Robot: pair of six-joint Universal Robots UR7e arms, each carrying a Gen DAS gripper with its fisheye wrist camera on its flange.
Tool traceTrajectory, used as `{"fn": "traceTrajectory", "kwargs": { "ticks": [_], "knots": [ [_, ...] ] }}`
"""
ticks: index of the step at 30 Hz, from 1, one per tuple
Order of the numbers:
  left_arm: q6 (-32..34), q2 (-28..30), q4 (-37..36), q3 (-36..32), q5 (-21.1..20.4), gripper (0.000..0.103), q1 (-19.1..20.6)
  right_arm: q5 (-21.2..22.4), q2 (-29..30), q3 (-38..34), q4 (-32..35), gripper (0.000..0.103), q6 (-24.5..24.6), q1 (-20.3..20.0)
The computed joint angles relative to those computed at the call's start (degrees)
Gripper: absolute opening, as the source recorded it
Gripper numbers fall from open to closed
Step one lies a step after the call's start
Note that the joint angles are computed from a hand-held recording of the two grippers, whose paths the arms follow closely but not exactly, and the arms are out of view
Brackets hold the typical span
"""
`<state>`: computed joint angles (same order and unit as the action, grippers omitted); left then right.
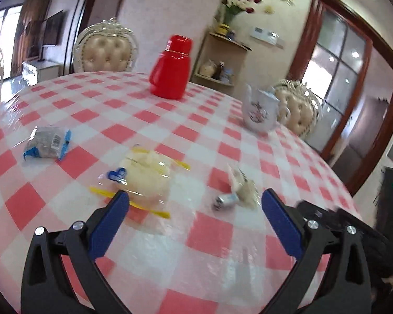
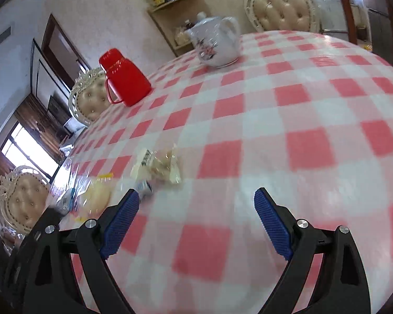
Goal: Organize snacks
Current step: 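Move both open grippers back toward the remaining snacks on the table, then grasp the white milk candy roll with the left gripper while the right grasps the cream wrapped pastry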
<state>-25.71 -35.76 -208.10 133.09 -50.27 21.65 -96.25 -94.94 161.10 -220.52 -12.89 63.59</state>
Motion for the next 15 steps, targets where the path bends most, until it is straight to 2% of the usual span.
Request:
{"fn": "traceTrajectory", "kwargs": {
  "ticks": [2,5,8,10,11,13,14,15],
  "knots": [
    [-0.28,-0.33,-4.34,1.79,2.82,0.101,0.23,-3.59,5.26,-5.1,1.88,0.087,1.14,3.7],
    [-1.92,-1.63,-6.57,2.81,3.63,0.101,1.83,-10.85,12.16,-12.19,4.93,0.087,1.42,9.76],
    [-3.81,-3.31,-2.87,2.32,0.36,0.101,3.94,-17.54,17.74,-17.21,6.56,0.087,0.78,14.1],
    [-4.25,-3.73,-1.01,2.26,-0.27,0.101,3.97,-23.33,21.27,-19.61,5.88,0.087,-1.04,16.52],
    [-3.96,-3.9,-0.18,2.23,-0.77,0.101,3.81,-27.92,23.59,-21.07,4.92,0.087,-2.75,17.94],
    [-2.77,-3.9,0.58,2.11,-1.21,0.101,3.34,-31.03,24.8,-22.05,5.53,0.068,-4.21,18.32],
    [-2.09,-3.75,0.69,2.2,-1.13,0.101,2.92,-31.0,24.32,-21.72,6.07,0.054,-4.56,17.83],
    [-1.36,-3.59,0.84,2.26,-1.14,0.101,2.55,-31.18,24.1,-21.11,4.42,0.046,-5.79,17.71]
  ]
}}
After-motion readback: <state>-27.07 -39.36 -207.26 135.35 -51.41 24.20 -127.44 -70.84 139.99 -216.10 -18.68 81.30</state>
